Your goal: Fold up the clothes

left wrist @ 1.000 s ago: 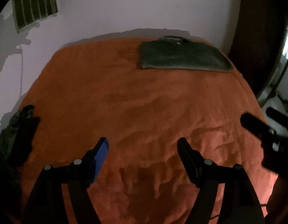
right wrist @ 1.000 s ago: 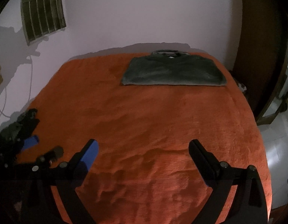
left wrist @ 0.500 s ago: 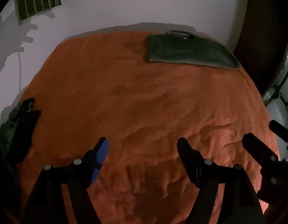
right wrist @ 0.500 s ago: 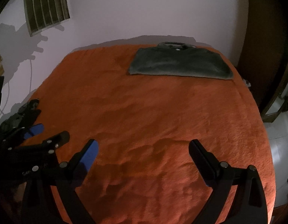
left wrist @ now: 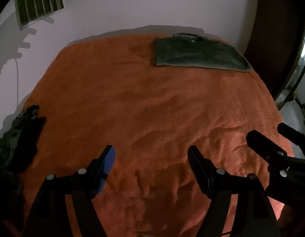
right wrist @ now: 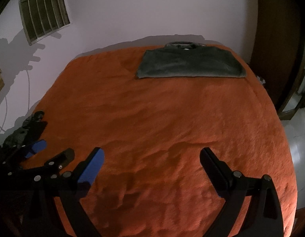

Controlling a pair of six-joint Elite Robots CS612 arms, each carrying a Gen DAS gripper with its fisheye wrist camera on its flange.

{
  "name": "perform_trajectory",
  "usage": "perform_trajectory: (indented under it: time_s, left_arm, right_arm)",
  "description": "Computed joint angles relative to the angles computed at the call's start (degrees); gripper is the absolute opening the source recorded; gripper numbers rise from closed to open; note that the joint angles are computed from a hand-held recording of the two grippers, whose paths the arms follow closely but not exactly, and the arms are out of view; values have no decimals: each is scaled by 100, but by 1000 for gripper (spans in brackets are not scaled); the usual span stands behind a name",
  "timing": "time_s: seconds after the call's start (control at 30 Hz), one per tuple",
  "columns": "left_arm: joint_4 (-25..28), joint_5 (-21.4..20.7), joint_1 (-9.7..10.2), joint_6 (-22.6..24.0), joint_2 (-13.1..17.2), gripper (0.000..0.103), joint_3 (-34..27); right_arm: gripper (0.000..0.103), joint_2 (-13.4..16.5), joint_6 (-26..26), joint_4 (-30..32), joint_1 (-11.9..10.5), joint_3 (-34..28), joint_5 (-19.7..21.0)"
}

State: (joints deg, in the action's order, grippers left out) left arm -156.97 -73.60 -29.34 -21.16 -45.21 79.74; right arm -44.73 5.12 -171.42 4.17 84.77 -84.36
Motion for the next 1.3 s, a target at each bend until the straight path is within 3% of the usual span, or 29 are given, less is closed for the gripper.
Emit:
perform_trajectory:
  time_s: [0.83, 1.03, 1.2, 1.3]
  left_arm:
    - [166, -55, 12, -136, -32, 76, 27]
    - [97, 167, -39, -23, -49, 77, 58]
    - [145, 84, -25, -94, -42, 77, 55]
    - [99, 25, -10, -85, -26, 77, 37]
  right_arm:
    - [98, 36, -123, 385, 27, -37, 5]
    - [97, 105, -174, 243, 80, -62, -417]
    - [97, 105, -8, 333, 12, -48, -89]
    - [97, 106, -49, 340, 11, -60, -92]
